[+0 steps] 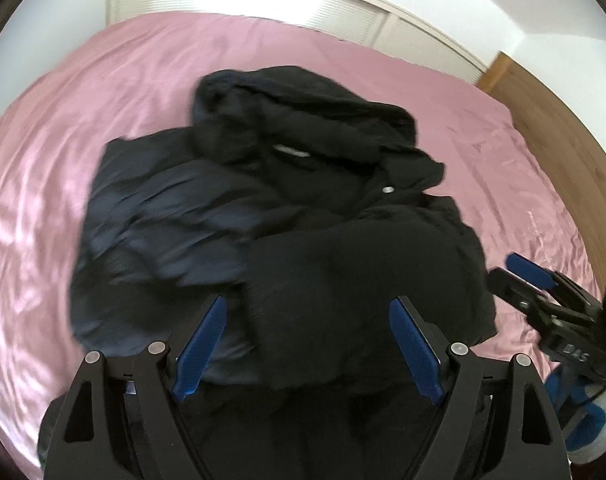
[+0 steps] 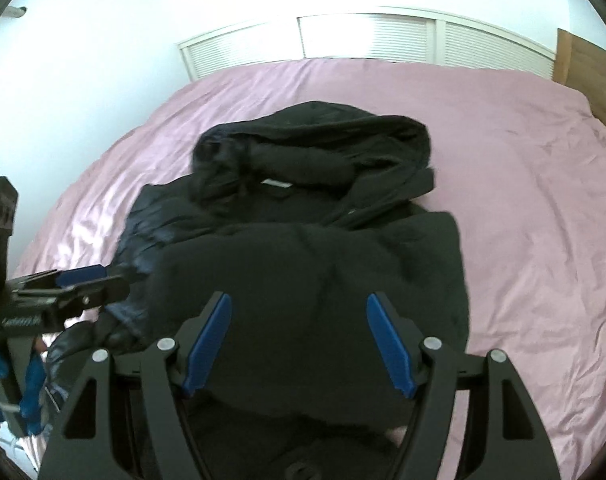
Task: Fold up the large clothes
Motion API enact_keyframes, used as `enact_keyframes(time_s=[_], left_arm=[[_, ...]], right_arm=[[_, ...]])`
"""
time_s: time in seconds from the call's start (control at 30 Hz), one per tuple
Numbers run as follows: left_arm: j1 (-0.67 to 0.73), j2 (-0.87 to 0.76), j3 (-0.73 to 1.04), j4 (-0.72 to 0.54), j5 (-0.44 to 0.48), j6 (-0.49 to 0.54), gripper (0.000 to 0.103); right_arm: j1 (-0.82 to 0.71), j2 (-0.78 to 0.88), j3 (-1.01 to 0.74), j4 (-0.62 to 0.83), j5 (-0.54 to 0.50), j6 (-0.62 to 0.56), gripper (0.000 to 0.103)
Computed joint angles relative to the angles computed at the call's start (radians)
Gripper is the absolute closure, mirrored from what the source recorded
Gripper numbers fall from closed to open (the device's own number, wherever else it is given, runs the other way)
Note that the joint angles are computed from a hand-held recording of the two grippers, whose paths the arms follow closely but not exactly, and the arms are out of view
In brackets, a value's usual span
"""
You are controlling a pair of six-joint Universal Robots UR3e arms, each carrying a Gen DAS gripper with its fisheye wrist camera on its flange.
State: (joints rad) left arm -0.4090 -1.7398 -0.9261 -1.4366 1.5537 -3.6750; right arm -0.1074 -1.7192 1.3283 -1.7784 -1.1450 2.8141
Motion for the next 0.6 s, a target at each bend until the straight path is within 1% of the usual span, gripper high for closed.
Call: enact_keyframes(time_s=[0.03, 0.13, 0.23, 0.33, 0.4, 0.47, 0.53, 0.6], left_arm=[[-0.021, -0.065, 0.07, 0.0, 0.009, 0.002, 0.021], [-0.057, -0.191, 0.205, -0.012, 0.032, 0.003, 0.021], [-0.079, -0.308, 0.298, -0.031, 0.057, -0.01, 0.021], [-0.085, -0.332, 0.24, 0.007, 0.063, -0.026, 0.021], [-0.091, -0.34, 0.19, 0.04, 0.076, -0.032, 0.02], [-0.103, -0.353, 0.146, 0.077, 0.096, -0.035, 0.02], [-0.112, -0.361, 0.108, 0.106, 0.101, -0.034, 0.02], [-0.133, -0.378, 0.087, 0.123, 0.129, -0.027, 0.019]], right_arm=[[-0.004, 0.013, 0.006, -0.021, -0.005, 0.002, 0.033], [-0.02, 0.041, 0.044, -0.075, -0.007, 0.011, 0.033], [-0.029, 0.068, 0.102, -0.12, -0.019, 0.017, 0.033], [-0.043, 0.087, 0.191, -0.17, -0.022, 0.018, 0.033], [-0.044, 0.095, 0.241, -0.197, -0.027, 0.019, 0.03], [-0.041, 0.101, 0.311, -0.26, -0.033, 0.017, 0.027], [-0.04, 0.117, 0.368, -0.311, -0.039, 0.01, 0.025], [-0.05, 0.125, 0.409, -0.337, -0.031, 0.004, 0.025]])
